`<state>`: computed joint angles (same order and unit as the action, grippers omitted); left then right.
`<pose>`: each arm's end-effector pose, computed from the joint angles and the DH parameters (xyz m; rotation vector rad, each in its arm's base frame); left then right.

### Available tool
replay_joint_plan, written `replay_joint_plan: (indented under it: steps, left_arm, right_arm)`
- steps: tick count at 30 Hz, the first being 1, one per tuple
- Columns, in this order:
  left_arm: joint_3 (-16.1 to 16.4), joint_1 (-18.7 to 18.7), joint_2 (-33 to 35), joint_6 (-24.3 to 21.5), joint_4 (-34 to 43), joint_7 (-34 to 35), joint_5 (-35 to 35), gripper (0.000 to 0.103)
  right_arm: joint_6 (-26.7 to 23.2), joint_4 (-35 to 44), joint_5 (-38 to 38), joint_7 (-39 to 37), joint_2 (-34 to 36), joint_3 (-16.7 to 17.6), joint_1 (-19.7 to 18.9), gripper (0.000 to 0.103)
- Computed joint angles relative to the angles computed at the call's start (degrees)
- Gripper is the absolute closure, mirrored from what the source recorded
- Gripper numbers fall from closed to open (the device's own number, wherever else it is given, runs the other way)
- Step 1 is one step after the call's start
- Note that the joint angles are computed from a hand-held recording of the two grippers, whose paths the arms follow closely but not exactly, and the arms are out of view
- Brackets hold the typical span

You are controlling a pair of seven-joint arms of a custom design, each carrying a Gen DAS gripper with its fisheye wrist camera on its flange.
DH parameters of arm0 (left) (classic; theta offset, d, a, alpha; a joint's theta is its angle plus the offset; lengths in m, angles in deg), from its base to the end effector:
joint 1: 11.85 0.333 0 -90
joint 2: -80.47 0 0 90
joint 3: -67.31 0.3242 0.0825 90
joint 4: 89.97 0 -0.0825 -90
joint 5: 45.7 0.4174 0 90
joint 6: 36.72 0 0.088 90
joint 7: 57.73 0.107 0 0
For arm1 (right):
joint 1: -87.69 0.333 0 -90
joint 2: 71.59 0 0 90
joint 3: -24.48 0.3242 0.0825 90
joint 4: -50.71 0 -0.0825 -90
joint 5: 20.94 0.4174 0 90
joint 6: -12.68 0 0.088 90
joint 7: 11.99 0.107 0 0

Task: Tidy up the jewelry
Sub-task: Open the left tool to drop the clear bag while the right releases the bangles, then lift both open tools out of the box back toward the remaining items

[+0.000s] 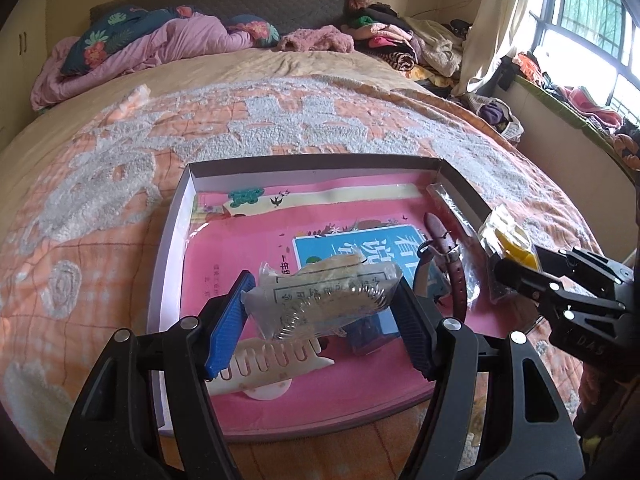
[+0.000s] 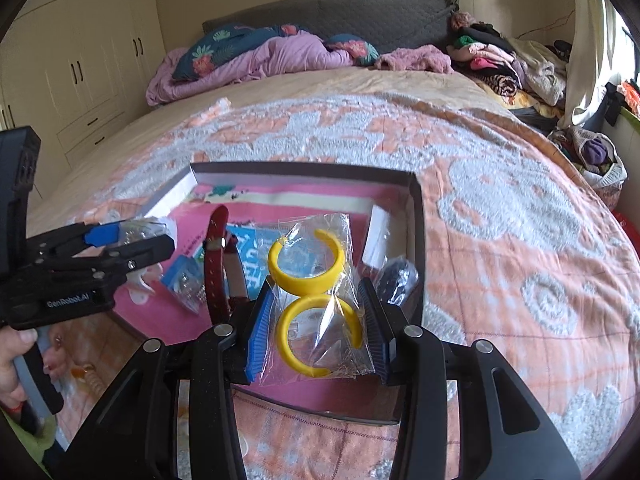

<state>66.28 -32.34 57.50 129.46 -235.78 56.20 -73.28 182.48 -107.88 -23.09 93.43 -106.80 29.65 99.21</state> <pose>0.4553 -0.1501 0.4837 -1.4844 2.1704 -0.9856 0.3947 0.1215 0.4735 -1.7558 1.6501 -0.5836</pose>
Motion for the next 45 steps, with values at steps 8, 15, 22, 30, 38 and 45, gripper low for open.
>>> replay_joint_plan:
  steps: [8, 15, 22, 30, 38, 45]
  left_arm:
    - [0.2, -0.12, -0.06, 0.42, -0.09, -0.02, -0.14, 0.04]
    - [0.35, -0.05, -1.1, 0.77, -0.5, -0.35, 0.07, 0.034]
    - [0.64, -0.22, -3.63, 1.06, -1.41, -1.51, 0.81, 0.025]
    - [1.83, -1.1, -8.58, 2.32, -3.52, -3.42, 2.05, 0.01]
    - [2.68, -1.46, -13.7, 2.47, -6.36, -5.44, 4.39, 0.01]
    - [2.66, -0.68, -17.69, 1.55, -9.11, -7.81, 7.17, 0.01]
  right_arm:
    - [1.69, -1.3, -0.02, 1.43, -1.37, 1.08, -0.96, 0.04]
    - [2.59, -3.52, 1.09, 3.33, -6.44, 0.58, -0.58, 0.016]
    - [1.15, -5.81, 2.11, 3.72, -12.75, -0.71, 0.43, 0.014]
    - [-0.37, -7.53, 3.01, 4.28, -18.44, -0.48, 1.84, 0.014]
    - [-2.97, -8.36, 2.83, 4.25, -22.0, 0.26, 3.71, 0.014]
    - [-4.39, -9.16, 2.74, 4.56, -23.99, 0.61, 4.61, 0.014]
